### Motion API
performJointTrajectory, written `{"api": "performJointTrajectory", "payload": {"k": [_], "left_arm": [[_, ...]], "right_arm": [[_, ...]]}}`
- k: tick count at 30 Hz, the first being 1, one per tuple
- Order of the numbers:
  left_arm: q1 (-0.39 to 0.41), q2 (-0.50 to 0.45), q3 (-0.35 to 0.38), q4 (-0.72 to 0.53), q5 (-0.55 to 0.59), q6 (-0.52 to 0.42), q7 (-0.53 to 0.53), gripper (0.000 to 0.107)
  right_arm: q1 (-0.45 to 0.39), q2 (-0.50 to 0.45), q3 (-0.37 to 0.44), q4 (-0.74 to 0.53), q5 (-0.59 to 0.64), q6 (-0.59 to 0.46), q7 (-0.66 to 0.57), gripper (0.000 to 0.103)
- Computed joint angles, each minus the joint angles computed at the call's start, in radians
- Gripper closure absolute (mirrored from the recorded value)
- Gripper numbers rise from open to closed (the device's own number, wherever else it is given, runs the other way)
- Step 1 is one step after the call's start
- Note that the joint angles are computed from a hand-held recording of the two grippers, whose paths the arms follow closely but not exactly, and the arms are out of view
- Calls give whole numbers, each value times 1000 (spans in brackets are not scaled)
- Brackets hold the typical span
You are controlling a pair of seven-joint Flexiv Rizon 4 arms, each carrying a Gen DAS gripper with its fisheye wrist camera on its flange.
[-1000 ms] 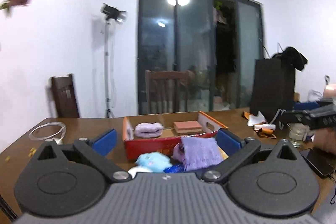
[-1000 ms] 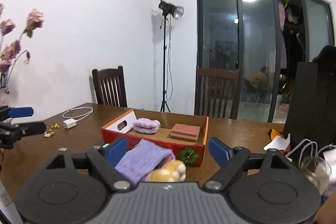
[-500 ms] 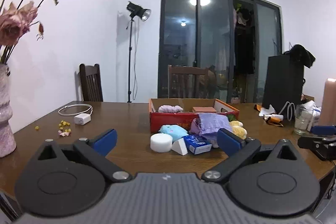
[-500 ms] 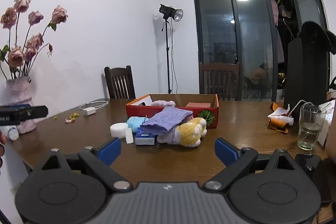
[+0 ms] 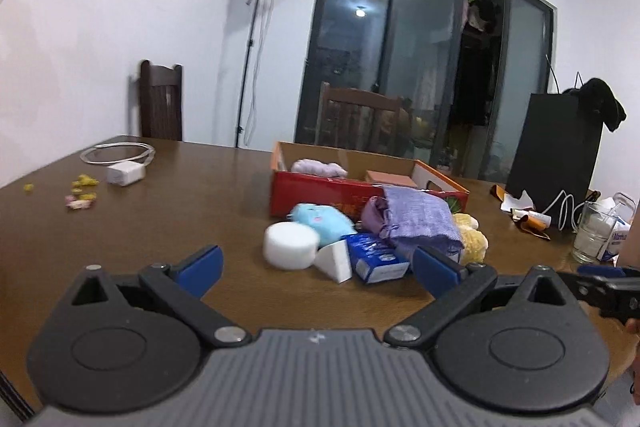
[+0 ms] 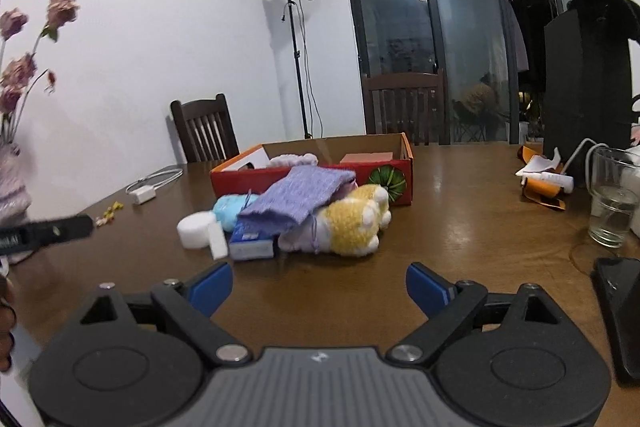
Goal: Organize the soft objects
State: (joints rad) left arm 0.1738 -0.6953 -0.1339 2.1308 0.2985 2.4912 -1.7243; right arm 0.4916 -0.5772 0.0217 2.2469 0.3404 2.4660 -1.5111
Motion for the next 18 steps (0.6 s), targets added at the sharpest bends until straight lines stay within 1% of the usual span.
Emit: {"api": "performJointTrajectory", "payload": {"k": [3, 5, 6, 8, 9, 10, 11, 12, 13, 14, 15, 16, 17, 18], "left_arm": [[-25, -29, -9, -61, -50, -64, 10, 4], [-17, -47, -20, -90, -54, -88, 5, 4], [-10, -53, -27, -102, -50, -103, 3, 4], [0, -64, -30, -117, -43, -113, 4, 4], [3, -68, -29, -122, -43, -118, 7, 4], [4, -71, -27, -124, -49, -123, 8, 4], [8, -73, -29, -127, -52, -129, 7, 4], [16, -74, -34, -128, -50, -138, 3, 4], [23, -74, -38, -128, -50, -146, -2, 4], [30, -72, -43, -126, -49, -154, -7, 4], [38, -68, -48, -121, -48, -162, -15, 4], [50, -62, -57, -115, -41, -171, -25, 4], [64, -59, -65, -110, -29, -174, -34, 4], [80, -54, -73, -102, -13, -175, -43, 4]], "right_arm": [[-16, -25, -9, -100, -16, -83, 47, 14], [-30, -67, -4, -199, -20, -138, 122, 15], [-25, -89, -14, -237, -25, -150, 141, 17], [55, -143, -97, -341, 38, -194, 116, 17], [93, -167, -139, -382, 71, -211, 98, 19], [148, -194, -201, -432, 122, -249, 67, 23], [198, -211, -263, -467, 167, -302, 39, 32], [223, -227, -298, -496, 185, -348, 34, 45], [220, -235, -301, -511, 170, -369, 46, 51], [242, -248, -332, -523, 168, -397, 50, 69], [265, -259, -357, -532, 192, -406, 39, 90], [261, -268, -350, -531, 193, -371, 37, 90], [229, -267, -314, -505, 129, -315, 82, 90], [176, -249, -246, -481, 80, -273, 92, 91]]}}
